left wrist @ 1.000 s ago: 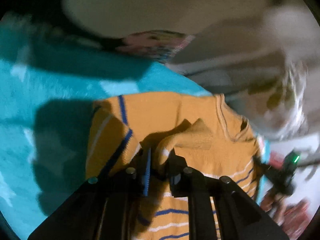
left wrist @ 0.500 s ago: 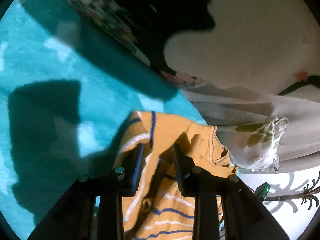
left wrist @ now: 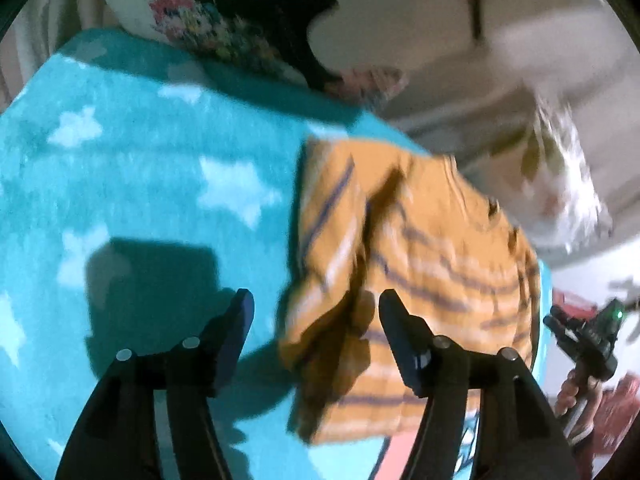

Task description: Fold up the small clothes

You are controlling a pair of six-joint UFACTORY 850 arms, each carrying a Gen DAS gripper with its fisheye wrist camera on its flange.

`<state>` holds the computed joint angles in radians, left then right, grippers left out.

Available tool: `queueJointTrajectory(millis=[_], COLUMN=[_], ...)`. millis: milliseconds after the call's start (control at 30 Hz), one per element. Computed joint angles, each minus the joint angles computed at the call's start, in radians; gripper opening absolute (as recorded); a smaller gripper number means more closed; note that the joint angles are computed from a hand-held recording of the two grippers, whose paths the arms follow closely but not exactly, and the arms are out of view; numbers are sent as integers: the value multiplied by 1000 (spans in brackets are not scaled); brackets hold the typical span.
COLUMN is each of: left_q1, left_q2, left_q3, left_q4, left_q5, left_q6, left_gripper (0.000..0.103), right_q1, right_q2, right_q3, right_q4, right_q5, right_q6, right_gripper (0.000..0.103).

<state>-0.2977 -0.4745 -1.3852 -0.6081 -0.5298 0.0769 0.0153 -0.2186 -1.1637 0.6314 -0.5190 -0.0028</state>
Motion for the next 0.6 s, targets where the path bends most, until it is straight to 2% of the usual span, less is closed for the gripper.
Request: queueJointTrajectory(millis=[133,200,267,300,333,367,400,467,600], left_q1=[-16,-31,-50,-65,-74,-75,-65,-62,-58], left_q2=[34,39,36,44,38,27,24,32,47], left_q3=[74,93,97,105,96,82,75,78,90], left_q4=[-111,-108,-53,17,72,85,56,100,170], left_q5=[-18,-17,-8,15,20,1,-23,-14,-1], left_q6=[130,132,78,23,-27,-43,-40,-109,-228], left_gripper=[66,66,65,55,42,13,12,10,9], right_q1=[29,43,36,30,21,10,0,-32,-74], right_q2=[61,69,84,92,96,94,94,105,104], right_q3=[94,128,177,197,215,223,230,244,231], right_q4=[51,69,162,227,308,362,394,441,336], right_q5=[9,14,19,20,6,-22,-43,-68,-64], right_q6=[-55,-51,-97,-143,-212,-265,-298,-345,-267], right_gripper=[53,53,53,51,44,21,14,11,9])
